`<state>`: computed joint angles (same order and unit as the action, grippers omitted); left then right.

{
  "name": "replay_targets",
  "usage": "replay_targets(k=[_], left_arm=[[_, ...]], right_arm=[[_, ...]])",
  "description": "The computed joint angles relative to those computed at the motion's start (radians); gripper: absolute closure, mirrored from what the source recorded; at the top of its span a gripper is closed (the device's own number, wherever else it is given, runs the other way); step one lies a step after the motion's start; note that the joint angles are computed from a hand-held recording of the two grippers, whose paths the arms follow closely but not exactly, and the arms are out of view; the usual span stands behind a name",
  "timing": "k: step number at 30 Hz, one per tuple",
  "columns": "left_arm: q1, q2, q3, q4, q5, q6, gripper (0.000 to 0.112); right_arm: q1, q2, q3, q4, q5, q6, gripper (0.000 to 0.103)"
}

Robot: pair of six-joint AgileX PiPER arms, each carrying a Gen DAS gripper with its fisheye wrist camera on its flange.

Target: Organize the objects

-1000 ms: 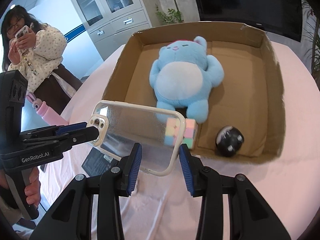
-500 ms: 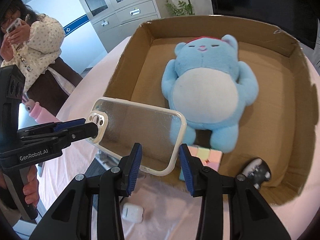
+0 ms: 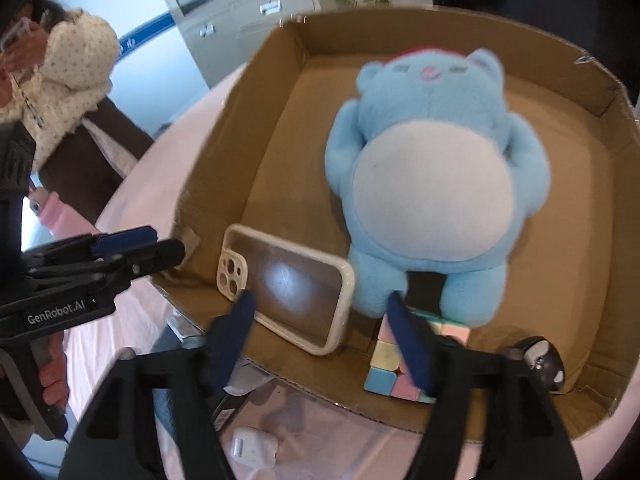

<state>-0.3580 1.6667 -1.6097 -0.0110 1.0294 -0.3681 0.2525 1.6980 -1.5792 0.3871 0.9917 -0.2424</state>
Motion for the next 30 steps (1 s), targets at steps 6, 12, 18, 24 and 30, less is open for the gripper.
replay_targets(k=[6,12,18,24,30], left_arm=[[-0.018,-0.185,0.219,-0.071,0.006,0.014,0.049],[-0.089,-0.347,0.495,-0.122,-0.016,-0.09,0.05],[-0.204,-0.405,0.592,-0.118,-0.031,-0.135,0.05],[-0.275,-0.365,0.587,-0.239,-0.053,0.011,0.05],[-0.419,-0.263,0.567,-0.29,-0.073,0.077,0.05]], right_arm=[[-0.03,-0.183,0.282,0.189,0.026,-0.231,0.033],[0.096,-0.264,0.588,0.131,-0.082,-0.291,0.036],[0.172,-0.25,0.649,0.062,-0.217,-0.285,0.06],[0.099,-0.385,0.764,0.113,-0.126,-0.494,0.061],[0.089,-0.622,0.943,0.093,-0.058,-0.586,0.061]])
